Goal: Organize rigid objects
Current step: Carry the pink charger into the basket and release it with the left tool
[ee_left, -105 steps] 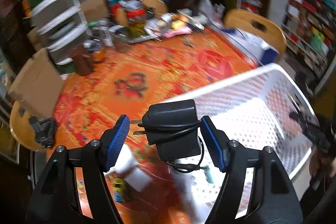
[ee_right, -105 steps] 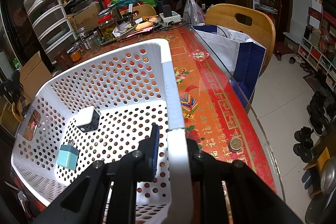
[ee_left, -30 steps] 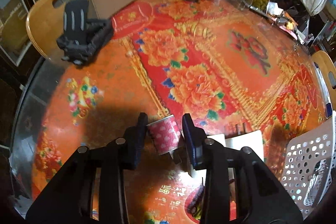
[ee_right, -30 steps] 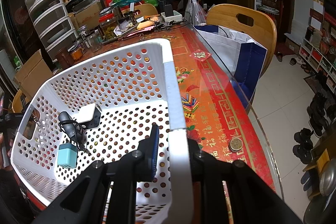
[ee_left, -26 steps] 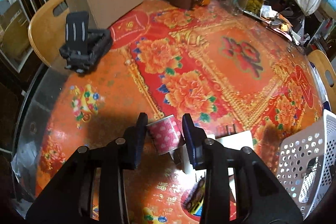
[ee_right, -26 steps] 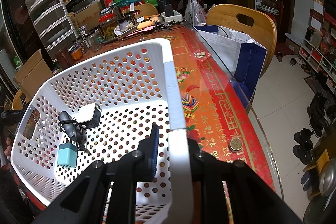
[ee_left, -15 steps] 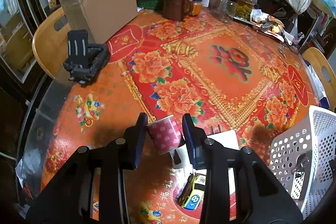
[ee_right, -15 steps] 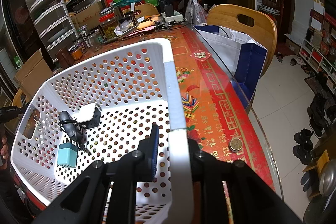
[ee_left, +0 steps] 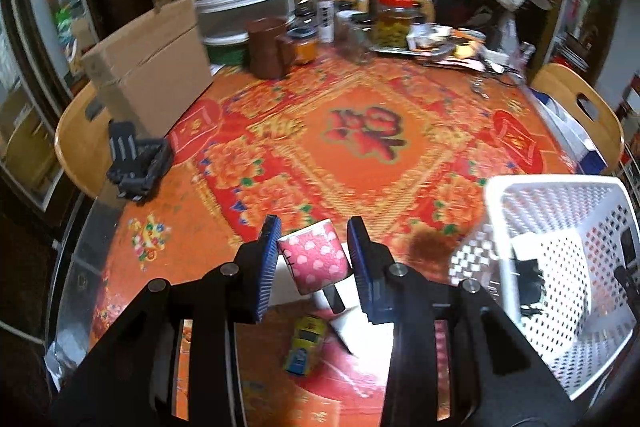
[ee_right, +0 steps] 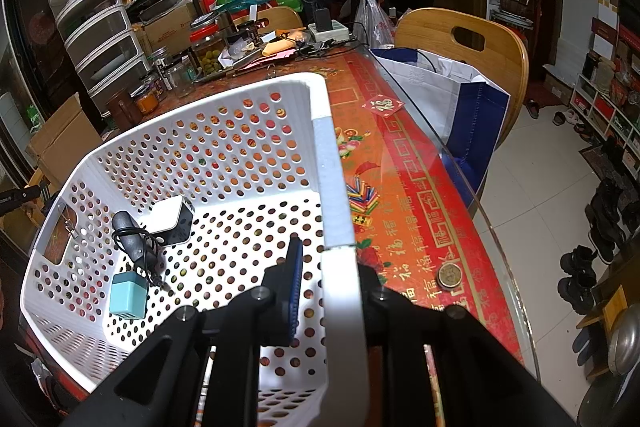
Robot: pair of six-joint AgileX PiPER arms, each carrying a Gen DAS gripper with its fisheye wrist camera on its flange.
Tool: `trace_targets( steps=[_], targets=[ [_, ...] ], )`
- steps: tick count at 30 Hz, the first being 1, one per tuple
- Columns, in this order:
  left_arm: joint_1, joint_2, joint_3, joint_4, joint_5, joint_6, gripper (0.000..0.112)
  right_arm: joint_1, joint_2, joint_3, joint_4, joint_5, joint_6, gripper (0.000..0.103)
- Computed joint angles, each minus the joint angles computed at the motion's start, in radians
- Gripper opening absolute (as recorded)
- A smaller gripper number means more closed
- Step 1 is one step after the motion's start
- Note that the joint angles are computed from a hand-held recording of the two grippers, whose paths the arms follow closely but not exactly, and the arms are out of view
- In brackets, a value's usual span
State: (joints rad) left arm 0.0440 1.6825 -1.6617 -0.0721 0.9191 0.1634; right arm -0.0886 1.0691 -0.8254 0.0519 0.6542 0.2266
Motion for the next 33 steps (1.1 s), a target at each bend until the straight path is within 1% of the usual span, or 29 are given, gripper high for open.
trace_targets(
  steps=[6,9,13,14,18,23,27,30,33],
  targets=[
    [-0.106,-0.08,0.068,0.067,-0.025,-0.061,0.032,0.006,0.001,0.0,-0.006,-0.002,0.009,0.017],
    [-0.172,-0.123,0.11,0.145,-0.054,-0.132,0.032,0.015,0.004,0.0,-0.013,-0.006,0.023,0.018],
    [-0.276,-0.154,0.138,0.171,-0.041,-0.151,0.032,0.028,0.005,0.001,-0.023,-0.011,0.04,0.018],
    [-0.303,-0.153,0.141,0.163,-0.031,-0.144,0.032,0.026,0.005,0.001,-0.022,-0.01,0.037,0.018],
    [-0.384,-0.107,0.108,0.076,0.062,-0.069,0.032,0.029,0.007,0.0,-0.026,-0.009,0.041,0.018],
    [-0.5,-0.023,0.076,0.059,0.157,-0.054,0.032,0.028,0.006,0.001,-0.024,-0.011,0.04,0.018],
    [-0.566,0.032,0.053,0.055,0.194,-0.045,0.032,0.028,0.006,0.002,-0.023,-0.012,0.039,0.018],
    [-0.586,0.078,0.01,0.033,0.232,-0.027,0.032,0.027,0.006,0.001,-0.023,-0.011,0.04,0.018],
    [-0.602,0.113,-0.018,0.039,0.252,-0.033,0.032,0.028,0.005,0.003,-0.021,-0.012,0.037,0.019]
  ],
)
